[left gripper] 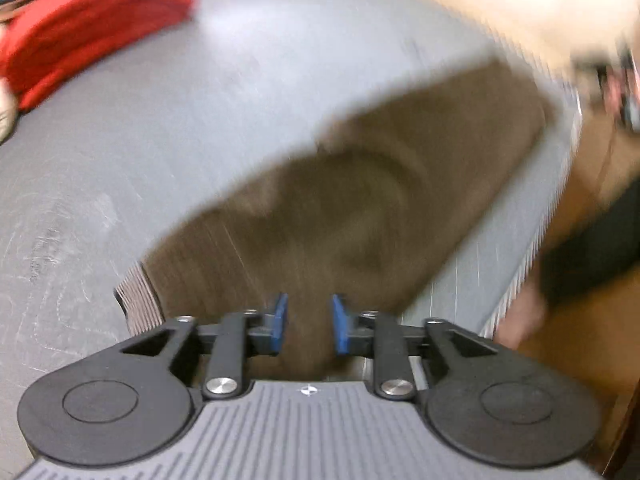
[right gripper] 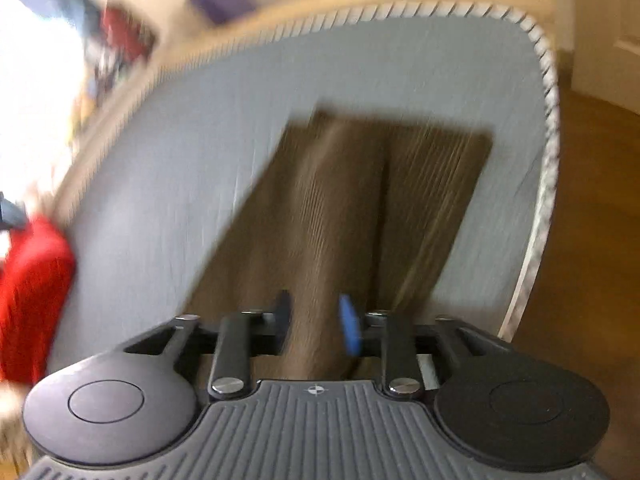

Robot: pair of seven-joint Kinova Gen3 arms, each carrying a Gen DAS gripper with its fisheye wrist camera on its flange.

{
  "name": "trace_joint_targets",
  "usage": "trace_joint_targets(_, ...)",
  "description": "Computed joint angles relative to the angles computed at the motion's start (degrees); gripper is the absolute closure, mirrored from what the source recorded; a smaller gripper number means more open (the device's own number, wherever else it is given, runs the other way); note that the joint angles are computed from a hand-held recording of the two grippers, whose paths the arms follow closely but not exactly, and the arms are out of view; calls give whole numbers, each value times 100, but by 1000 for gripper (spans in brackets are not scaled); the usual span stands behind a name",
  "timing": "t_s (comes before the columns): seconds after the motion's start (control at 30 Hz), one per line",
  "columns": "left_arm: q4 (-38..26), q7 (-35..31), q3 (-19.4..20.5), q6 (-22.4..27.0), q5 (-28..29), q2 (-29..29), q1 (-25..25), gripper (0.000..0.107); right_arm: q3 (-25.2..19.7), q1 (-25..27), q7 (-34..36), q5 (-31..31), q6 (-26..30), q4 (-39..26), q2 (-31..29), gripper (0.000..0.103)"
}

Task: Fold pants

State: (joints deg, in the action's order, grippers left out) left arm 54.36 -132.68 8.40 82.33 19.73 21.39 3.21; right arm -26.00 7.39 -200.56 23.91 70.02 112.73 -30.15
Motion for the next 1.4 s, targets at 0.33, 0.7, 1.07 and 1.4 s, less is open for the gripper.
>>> trace_joint_targets(0.33, -680, 2128, -1004, -467, -985, 462, 1020, 65, 1478, 727, 369, -571, -2034, 1393, -172, 61)
trace_joint_targets(0.7, -817, 2529, -404, -614, -1963, 705, 1070, 58, 1532, 875, 1114, -172, -2682, 1297, 634, 95)
trace_joint_targets(1.07, -907, 2436, -365, -606, -2023, 808, 1175, 58, 1620, 293, 1128, 863, -3536, 1242, 233, 84)
trace_joint_targets(1.4, -886, 2398, -360, -629, -2007, 812, 1173, 58, 1752, 1148, 2227, -807, -3697, 1562, 465, 57)
